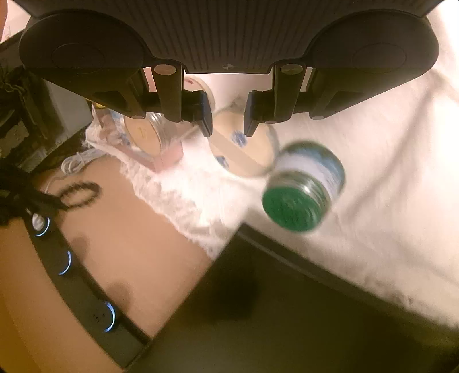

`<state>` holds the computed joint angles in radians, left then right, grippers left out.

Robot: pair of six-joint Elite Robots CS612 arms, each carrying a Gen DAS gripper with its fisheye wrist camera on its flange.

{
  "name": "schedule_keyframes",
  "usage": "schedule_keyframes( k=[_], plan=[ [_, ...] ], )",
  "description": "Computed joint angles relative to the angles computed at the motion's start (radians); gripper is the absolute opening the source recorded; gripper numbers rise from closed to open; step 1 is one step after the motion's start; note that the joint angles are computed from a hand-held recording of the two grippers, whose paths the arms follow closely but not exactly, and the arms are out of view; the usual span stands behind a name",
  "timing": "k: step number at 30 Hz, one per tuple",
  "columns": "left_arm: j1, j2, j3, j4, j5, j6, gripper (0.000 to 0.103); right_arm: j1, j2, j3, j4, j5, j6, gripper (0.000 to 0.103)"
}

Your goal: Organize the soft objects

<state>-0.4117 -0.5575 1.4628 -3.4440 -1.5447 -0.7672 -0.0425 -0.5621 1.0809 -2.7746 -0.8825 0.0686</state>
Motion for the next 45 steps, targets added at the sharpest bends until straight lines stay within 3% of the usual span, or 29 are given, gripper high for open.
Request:
schedule_keyframes(
  k=[6,10,18,22,28,32,33,36,39,40,42,45],
  plan=[
    [-0.012,0.009,-0.032,0.063,-0.011,0.005,0.027,-0.045,-0.002,0.046,-0.035,-0.078,0.025,0.007],
    [-0.021,0.007,-0.043,0.106,0.011,0.015,0.027,-0.062,0.024,0.037,0.009,-0.131,0.005,0.007],
    [-0.020,0.008,-0.067,0.187,0.039,0.014,0.027,-0.079,0.078,0.021,0.053,-0.170,0.054,0.007],
    [-0.006,0.028,-0.083,0.171,0.043,-0.071,0.027,-0.085,0.068,0.052,0.039,-0.166,0.028,0.009],
    [0.010,0.072,-0.104,0.095,0.047,-0.301,0.027,-0.069,0.041,0.093,-0.009,-0.211,-0.059,0.019],
    [0.014,0.094,-0.109,0.061,0.019,-0.348,0.027,-0.046,0.019,0.122,-0.113,-0.251,-0.136,0.020],
    [0.015,0.098,-0.112,0.053,0.007,-0.347,0.028,-0.037,0.014,0.120,-0.125,-0.243,-0.163,0.024],
    [0.018,0.111,-0.115,0.017,-0.020,-0.346,0.032,-0.009,0.014,0.070,-0.046,-0.171,-0.244,0.060],
    [0.024,0.118,-0.118,-0.020,-0.054,-0.324,0.035,0.040,0.048,-0.053,0.131,-0.182,-0.306,0.058],
    [0.027,0.119,-0.120,-0.026,-0.065,-0.309,0.035,0.058,0.069,-0.105,0.196,-0.195,-0.316,0.050],
    [0.032,0.121,-0.129,-0.021,-0.094,-0.265,0.035,0.092,0.130,-0.240,0.340,-0.226,-0.358,0.035],
    [0.035,0.121,-0.139,0.017,-0.102,-0.226,0.035,0.138,0.236,-0.446,0.508,-0.307,-0.370,0.033]
  ],
)
